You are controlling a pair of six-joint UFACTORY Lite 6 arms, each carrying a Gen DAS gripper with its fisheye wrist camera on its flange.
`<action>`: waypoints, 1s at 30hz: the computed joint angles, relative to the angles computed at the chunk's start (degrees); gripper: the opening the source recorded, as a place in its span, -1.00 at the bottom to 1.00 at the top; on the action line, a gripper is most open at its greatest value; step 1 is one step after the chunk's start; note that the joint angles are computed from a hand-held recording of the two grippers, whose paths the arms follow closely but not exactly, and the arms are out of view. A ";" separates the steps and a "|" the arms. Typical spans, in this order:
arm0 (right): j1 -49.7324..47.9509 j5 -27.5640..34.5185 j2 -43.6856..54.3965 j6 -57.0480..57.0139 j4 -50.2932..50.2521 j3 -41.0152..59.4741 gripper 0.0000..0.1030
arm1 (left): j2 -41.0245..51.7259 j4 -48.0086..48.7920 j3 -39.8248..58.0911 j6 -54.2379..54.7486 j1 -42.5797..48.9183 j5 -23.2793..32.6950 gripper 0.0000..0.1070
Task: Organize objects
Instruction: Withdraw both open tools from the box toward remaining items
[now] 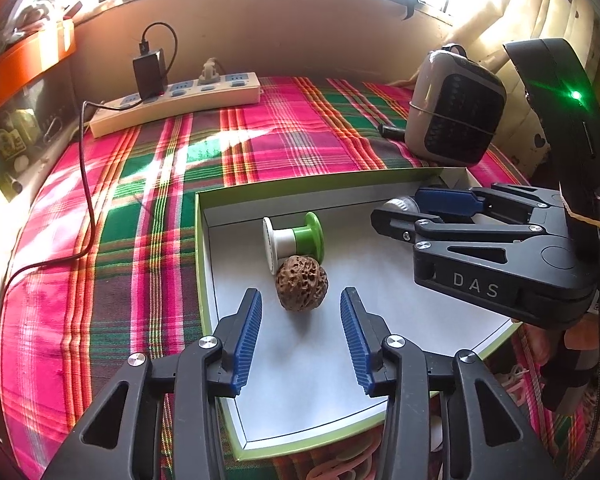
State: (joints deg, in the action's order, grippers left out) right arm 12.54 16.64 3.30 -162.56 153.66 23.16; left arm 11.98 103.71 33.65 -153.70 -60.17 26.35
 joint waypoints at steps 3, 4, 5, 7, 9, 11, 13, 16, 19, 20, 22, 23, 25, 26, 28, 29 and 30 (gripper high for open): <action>-0.22 0.15 -0.54 0.65 -0.72 -0.48 -0.05 | -1.17 -0.84 -0.96 0.43 -0.47 0.47 -0.25; -0.32 0.23 -0.91 0.93 -1.03 -0.80 -0.05 | -1.54 -1.20 -1.23 0.65 -0.66 0.58 -0.25; -0.34 0.29 -1.30 1.29 -1.39 -1.09 -0.05 | -1.71 -1.90 -1.32 0.99 -0.98 0.78 -0.25; -0.53 0.39 -2.21 1.79 -1.97 -1.79 -0.04 | -2.13 -3.27 -1.58 1.76 -1.80 1.41 -0.24; -1.10 0.75 -3.43 3.21 -3.67 -2.83 -0.04 | -2.67 -5.93 -1.71 3.53 -3.07 2.70 -0.24; -1.93 1.02 -5.13 5.73 -6.54 -4.02 -0.04 | -3.29 -7.44 -1.96 4.38 -4.29 3.75 -0.24; -2.46 1.26 -7.07 7.14 -8.41 -5.31 -0.04 | -4.21 -8.61 -2.58 4.83 -5.28 4.39 -0.24; -3.59 1.52 -11.35 10.69 -12.71 -7.94 -0.04 | -4.57 -12.88 -2.51 7.46 -7.52 6.65 -0.23; -5.74 1.47 -16.40 16.83 -19.97 -10.93 -0.04 | -6.27 -14.69 -3.75 7.55 -9.32 8.01 -0.23; -6.37 1.46 -17.70 18.94 -22.39 -11.61 -0.04 | -6.93 -15.21 -4.24 7.42 -9.87 8.32 -0.23; -7.89 1.65 -20.85 24.23 -28.55 -13.29 -0.04 | -7.86 -16.53 -4.80 7.75 -11.11 9.29 -0.23; -8.68 1.85 -22.52 26.86 -31.81 -14.13 -0.04 | -8.38 -17.37 -5.12 7.95 -11.81 9.74 -0.23; -9.78 1.55 -26.32 31.51 -37.37 -15.96 -0.04 | -9.60 -18.67 -6.00 8.04 -13.46 10.86 -0.23; -10.34 1.63 -28.00 33.71 -40.19 -16.81 -0.04 | -10.27 -19.43 -6.54 8.02 -14.27 11.35 -0.22; -11.16 1.42 -31.91 38.59 -46.05 -18.68 -0.04 | -11.40 -20.31 -7.45 7.88 -15.29 11.90 -0.22; -11.88 1.40 -34.38 41.30 -49.58 -19.82 -0.04 | -11.81 -20.63 -7.88 7.70 -15.74 12.07 -0.22; -12.66 1.56 -36.18 43.26 -52.47 -20.66 -0.04 | -12.43 -21.32 -8.51 7.53 -16.52 12.49 -0.22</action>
